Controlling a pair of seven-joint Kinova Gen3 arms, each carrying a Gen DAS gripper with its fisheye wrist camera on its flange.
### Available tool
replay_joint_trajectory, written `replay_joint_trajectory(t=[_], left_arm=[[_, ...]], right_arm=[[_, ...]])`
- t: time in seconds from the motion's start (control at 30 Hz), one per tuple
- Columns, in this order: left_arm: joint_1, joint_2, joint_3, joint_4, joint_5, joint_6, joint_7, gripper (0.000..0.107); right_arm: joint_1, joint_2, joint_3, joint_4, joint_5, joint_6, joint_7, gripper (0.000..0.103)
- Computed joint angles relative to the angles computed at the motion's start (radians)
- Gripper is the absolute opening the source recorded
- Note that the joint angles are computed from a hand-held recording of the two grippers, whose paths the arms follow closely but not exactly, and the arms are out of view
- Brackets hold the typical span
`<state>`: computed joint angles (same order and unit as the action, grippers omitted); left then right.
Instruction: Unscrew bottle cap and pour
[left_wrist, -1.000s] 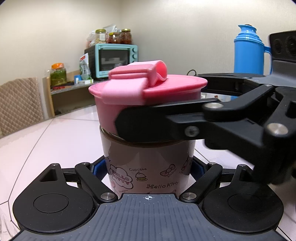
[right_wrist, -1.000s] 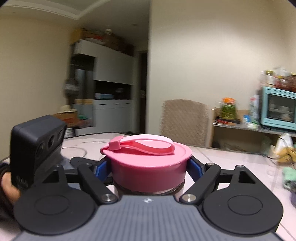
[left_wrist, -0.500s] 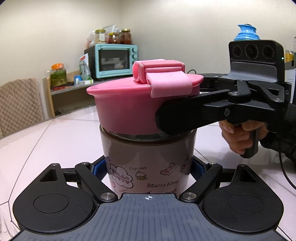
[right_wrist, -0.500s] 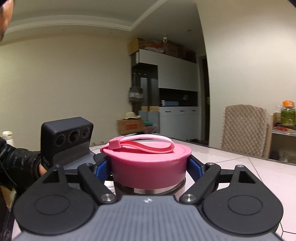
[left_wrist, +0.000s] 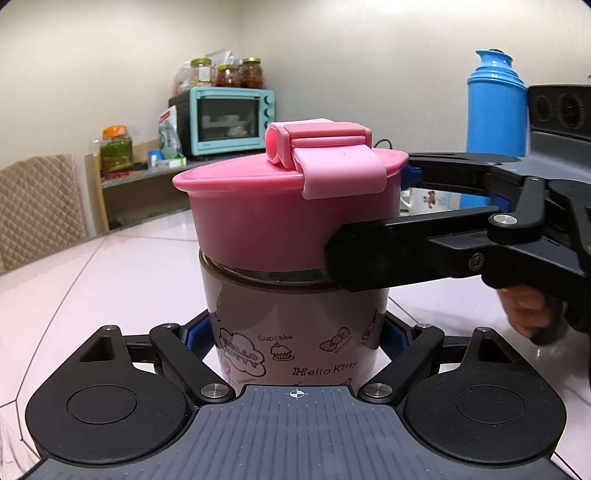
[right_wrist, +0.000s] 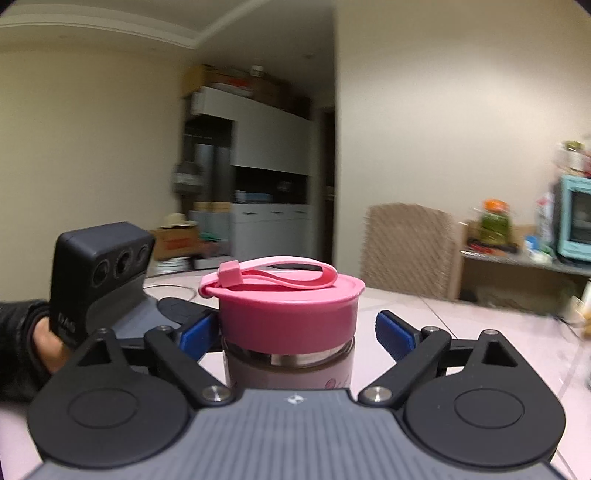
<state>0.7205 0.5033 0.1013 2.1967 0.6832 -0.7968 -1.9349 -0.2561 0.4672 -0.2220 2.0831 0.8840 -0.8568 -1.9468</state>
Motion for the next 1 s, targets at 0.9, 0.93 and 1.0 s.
replay_joint_trajectory(t=[0.9, 0.93, 1.0], left_arm=[[0.024, 0.007, 0.003, -0.009, 0.035, -0.009, -0.021, 0.091], [0.023, 0.007, 0.004, -0.009, 0.035, -0.009, -0.021, 0.091], [0.024, 0.007, 0.004, -0.009, 0.037, -0.01, -0.023, 0.09]], right_arm=[[-0.118, 0.009, -0.031, 0.083, -0.411, -0.018, 0.293, 0.085], [-0.072, 0.023, -0.067, 0.072, -0.371, -0.02, 0.29, 0.085], [0.021, 0.056, -0.144, 0.047, -0.289, -0.02, 0.289, 0.085]])
